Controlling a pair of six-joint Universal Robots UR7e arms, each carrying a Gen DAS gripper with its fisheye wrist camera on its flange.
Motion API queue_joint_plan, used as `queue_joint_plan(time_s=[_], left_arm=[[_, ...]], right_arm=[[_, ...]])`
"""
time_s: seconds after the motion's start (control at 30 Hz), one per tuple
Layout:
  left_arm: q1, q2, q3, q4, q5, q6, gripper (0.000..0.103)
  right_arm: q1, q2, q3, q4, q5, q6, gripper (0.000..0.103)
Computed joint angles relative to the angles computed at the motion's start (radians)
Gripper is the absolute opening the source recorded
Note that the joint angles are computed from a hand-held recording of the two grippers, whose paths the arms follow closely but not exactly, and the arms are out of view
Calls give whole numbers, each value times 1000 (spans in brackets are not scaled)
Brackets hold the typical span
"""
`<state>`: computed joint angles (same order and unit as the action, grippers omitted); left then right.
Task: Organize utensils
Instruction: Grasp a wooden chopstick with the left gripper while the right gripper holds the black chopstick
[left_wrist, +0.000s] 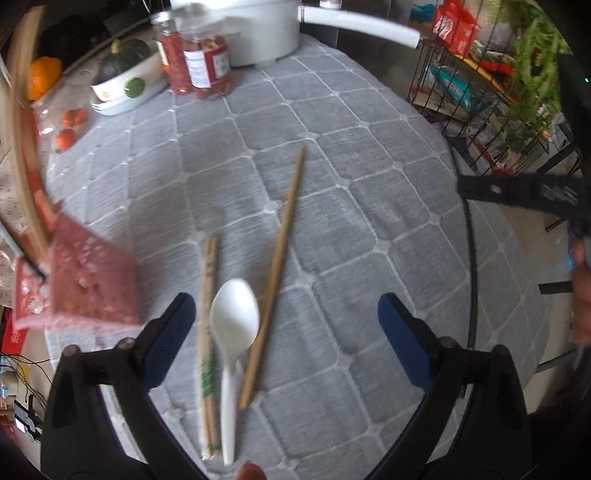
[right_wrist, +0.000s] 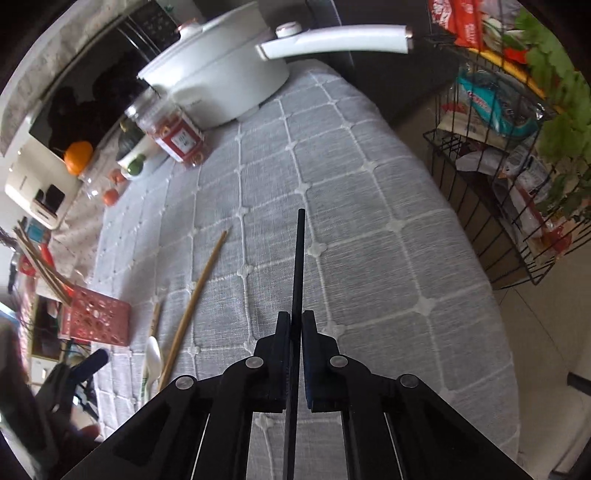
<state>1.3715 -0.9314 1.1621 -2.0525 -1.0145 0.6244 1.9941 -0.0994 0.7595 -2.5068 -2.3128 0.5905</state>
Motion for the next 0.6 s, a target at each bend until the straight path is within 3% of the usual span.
queue_joint_plan(time_s=[0.13, 0.4, 0.5, 0.57, 0.6], left_arm=[[-3, 94, -112, 55, -7, -71, 72], [-10, 223, -225, 20, 85, -41, 49], [0, 252, -293, 91, 53, -98, 46], [2, 260, -316, 111, 50, -127, 39], [2, 256, -308, 101, 55, -119, 31]], right_arm=[[9, -42, 82, -96, 12, -21, 6], [9, -81, 147, -164, 21, -40, 6], [5, -75, 136, -156, 26, -46, 6], [3, -76, 137, -157, 28, -46, 6], [2, -76, 138, -160, 29, -45, 6]])
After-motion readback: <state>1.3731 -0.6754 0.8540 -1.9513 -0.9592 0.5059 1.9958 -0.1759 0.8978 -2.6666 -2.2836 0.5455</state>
